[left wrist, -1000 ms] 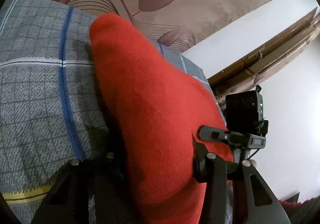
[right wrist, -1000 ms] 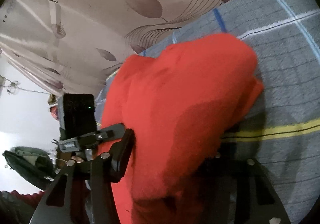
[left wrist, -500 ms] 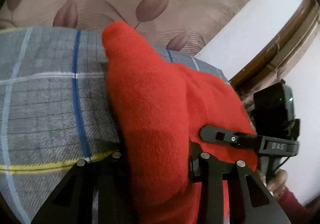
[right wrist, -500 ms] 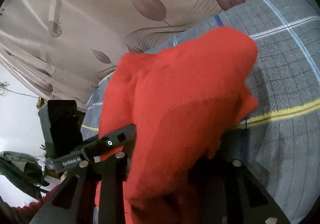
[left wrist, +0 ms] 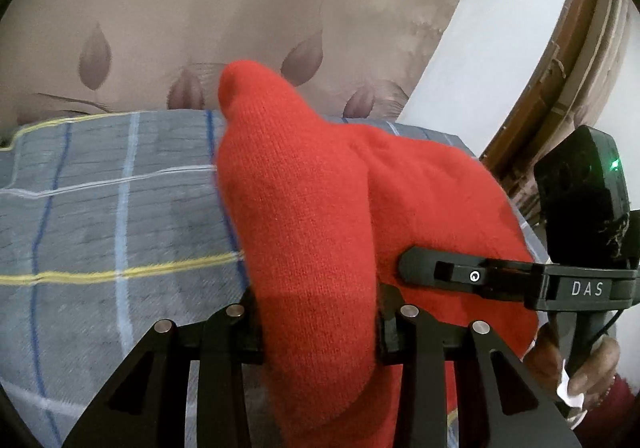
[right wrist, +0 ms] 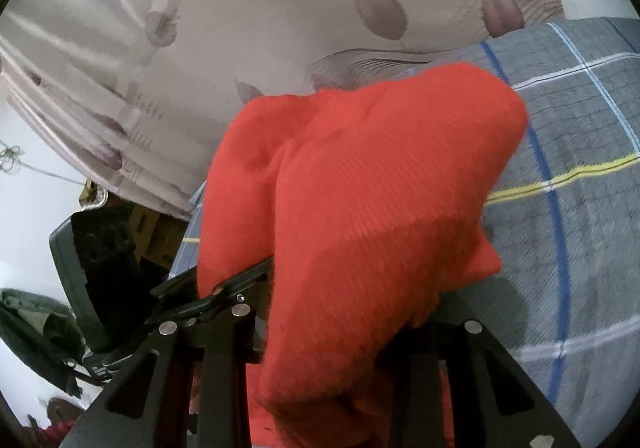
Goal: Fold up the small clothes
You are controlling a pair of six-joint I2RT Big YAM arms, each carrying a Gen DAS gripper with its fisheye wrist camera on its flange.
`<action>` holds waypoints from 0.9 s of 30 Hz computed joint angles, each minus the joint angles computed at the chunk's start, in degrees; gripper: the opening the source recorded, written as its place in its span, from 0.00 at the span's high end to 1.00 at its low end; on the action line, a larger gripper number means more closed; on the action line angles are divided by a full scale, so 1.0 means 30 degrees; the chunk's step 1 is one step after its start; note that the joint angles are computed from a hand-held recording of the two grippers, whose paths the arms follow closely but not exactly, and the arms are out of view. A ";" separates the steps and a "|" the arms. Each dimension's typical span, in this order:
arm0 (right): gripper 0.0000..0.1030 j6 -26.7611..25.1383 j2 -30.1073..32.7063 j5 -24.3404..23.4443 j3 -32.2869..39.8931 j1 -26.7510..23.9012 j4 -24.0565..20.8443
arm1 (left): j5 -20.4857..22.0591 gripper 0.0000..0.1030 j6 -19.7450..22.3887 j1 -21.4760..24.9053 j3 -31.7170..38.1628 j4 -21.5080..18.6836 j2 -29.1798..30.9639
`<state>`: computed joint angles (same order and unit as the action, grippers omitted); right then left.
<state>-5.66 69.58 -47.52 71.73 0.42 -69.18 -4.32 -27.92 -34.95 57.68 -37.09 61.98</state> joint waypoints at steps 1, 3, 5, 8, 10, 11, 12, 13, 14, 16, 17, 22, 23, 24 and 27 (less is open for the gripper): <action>0.71 0.0226 -0.0378 0.0008 -0.0218 0.0179 0.0052 | -0.0357 0.64 -0.0018 -0.0187 -0.0155 -0.0244 -0.0412; 0.71 0.0438 -0.0897 -0.0042 -0.0516 0.0410 0.0013 | -0.0981 0.64 -0.0060 -0.0558 -0.0260 -0.0721 -0.0915; 0.71 0.1020 -0.1619 0.0103 -0.0900 0.0980 0.0190 | -0.1744 0.64 -0.0050 -0.0983 -0.0518 -0.1381 -0.1747; 0.71 0.1512 -0.2450 -0.0085 -0.1320 0.1383 0.0119 | -0.2751 0.64 -0.0182 -0.1660 -0.0706 -0.2237 -0.2668; 0.71 0.1792 -0.2952 -0.0189 -0.1536 0.1648 0.0053 | -0.3490 0.64 -0.0356 -0.2204 -0.0932 -0.2873 -0.3440; 0.71 0.1741 -0.3142 -0.0274 -0.1648 0.1633 -0.0064 | -0.3851 0.64 -0.0509 -0.2495 -0.1030 -0.3234 -0.3851; 0.71 0.1940 -0.3381 -0.0253 -0.1740 0.1825 -0.0070 | -0.3994 0.64 -0.0601 -0.2621 -0.1058 -0.3406 -0.4033; 0.71 0.2100 -0.3686 -0.0259 -0.1867 0.2002 -0.0118 | -0.4219 0.64 -0.0775 -0.2851 -0.1187 -0.3674 -0.4434; 0.71 0.2170 -0.3874 -0.0283 -0.1952 0.2087 -0.0166 | -0.4348 0.64 -0.0891 -0.2998 -0.1293 -0.3847 -0.4721; 0.71 0.2495 -0.4365 -0.0280 -0.2170 0.2418 -0.0247 | -0.4708 0.64 -0.1221 -0.3401 -0.1467 -0.4291 -0.5267; 0.71 0.2551 -0.4526 -0.0282 -0.2268 0.2517 -0.0287 | -0.4930 0.64 -0.1431 -0.3648 -0.1554 -0.4560 -0.5557; 0.71 0.2849 -0.5518 -0.0230 -0.2908 0.3041 -0.0602 | -0.5765 0.64 -0.2442 -0.4754 -0.1926 -0.5642 -0.6620; 0.71 0.2867 -0.5744 -0.0226 -0.3035 0.3126 -0.0717 | -0.5968 0.64 -0.2683 -0.5027 -0.2018 -0.5872 -0.6865; 0.71 0.2875 -0.5894 -0.0210 -0.3121 0.3190 -0.0789 | -0.6162 0.64 -0.2907 -0.5286 -0.2078 -0.6083 -0.7067; 0.71 0.3172 -0.6426 -0.0063 -0.3295 0.3587 -0.0918 | -0.6756 0.64 -0.3580 -0.6037 -0.2234 -0.6667 -0.7635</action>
<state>3.86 50.30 -47.71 61.84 11.18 -71.93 -24.59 -38.66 -53.06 50.98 -57.10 39.08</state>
